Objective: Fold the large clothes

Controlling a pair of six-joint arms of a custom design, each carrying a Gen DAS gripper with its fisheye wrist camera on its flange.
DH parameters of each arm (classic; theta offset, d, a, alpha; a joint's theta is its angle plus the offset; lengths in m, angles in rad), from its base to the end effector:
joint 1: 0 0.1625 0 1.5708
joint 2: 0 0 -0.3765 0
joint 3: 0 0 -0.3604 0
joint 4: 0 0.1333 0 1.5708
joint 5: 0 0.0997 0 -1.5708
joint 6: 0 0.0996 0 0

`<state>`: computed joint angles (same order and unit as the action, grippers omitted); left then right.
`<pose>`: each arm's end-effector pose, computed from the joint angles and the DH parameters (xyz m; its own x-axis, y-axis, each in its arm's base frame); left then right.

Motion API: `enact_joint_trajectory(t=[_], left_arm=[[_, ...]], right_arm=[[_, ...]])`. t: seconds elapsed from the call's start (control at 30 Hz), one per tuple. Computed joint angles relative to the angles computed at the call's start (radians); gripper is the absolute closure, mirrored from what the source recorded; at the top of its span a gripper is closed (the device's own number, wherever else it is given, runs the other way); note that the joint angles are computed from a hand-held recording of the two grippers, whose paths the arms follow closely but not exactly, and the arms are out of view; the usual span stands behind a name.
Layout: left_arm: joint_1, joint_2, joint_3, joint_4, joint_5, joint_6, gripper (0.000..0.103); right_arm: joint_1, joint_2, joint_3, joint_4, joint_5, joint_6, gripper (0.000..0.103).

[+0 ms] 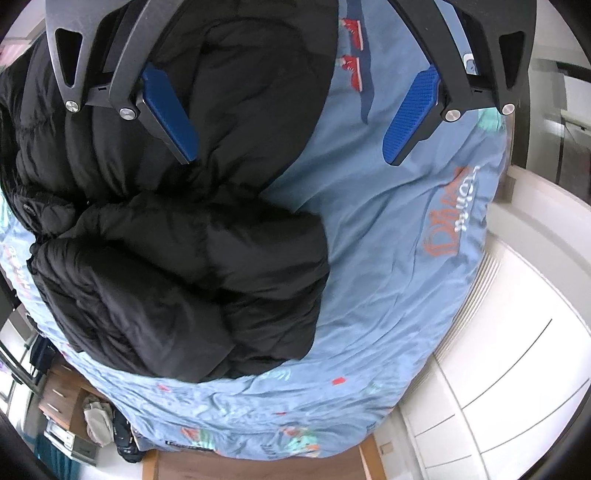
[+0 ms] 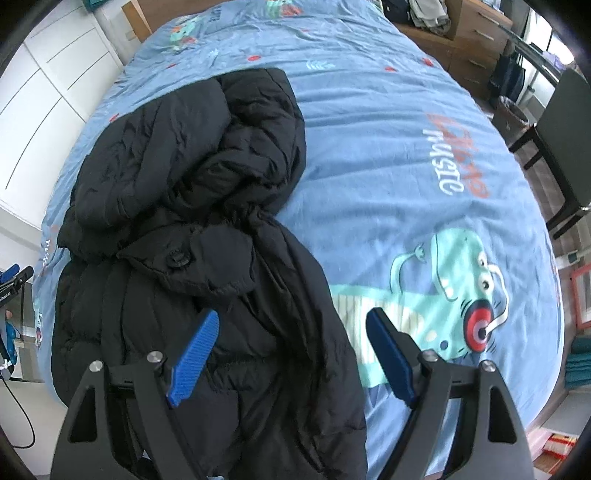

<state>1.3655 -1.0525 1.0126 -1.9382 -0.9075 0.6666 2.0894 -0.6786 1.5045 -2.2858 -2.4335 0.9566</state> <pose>0.0541 -0.6949 0.4714 -0.5296 0.4944 -0.6893 0.6548 0.7548 0.0382 0.3620 -0.5180 0.0585 -0.7041 0.4776 0.5255 0.1437 0.8206 -0.5532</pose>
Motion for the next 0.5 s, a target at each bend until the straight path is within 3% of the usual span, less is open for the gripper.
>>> enact_joint_trajectory(t=[0.23,0.5], left_arm=[[0.086,0.054,-0.178,0.21,-0.014,-0.063,0.003],[0.197,0.167,-0.492,0.595,-0.084,-0.18,0.003]], right_arm=[[-0.011,-0.027,0.074,0.003,0.051,0.054,0.021],[-0.025,-0.068,0.178,-0.02,0.101,0.123,0.021]])
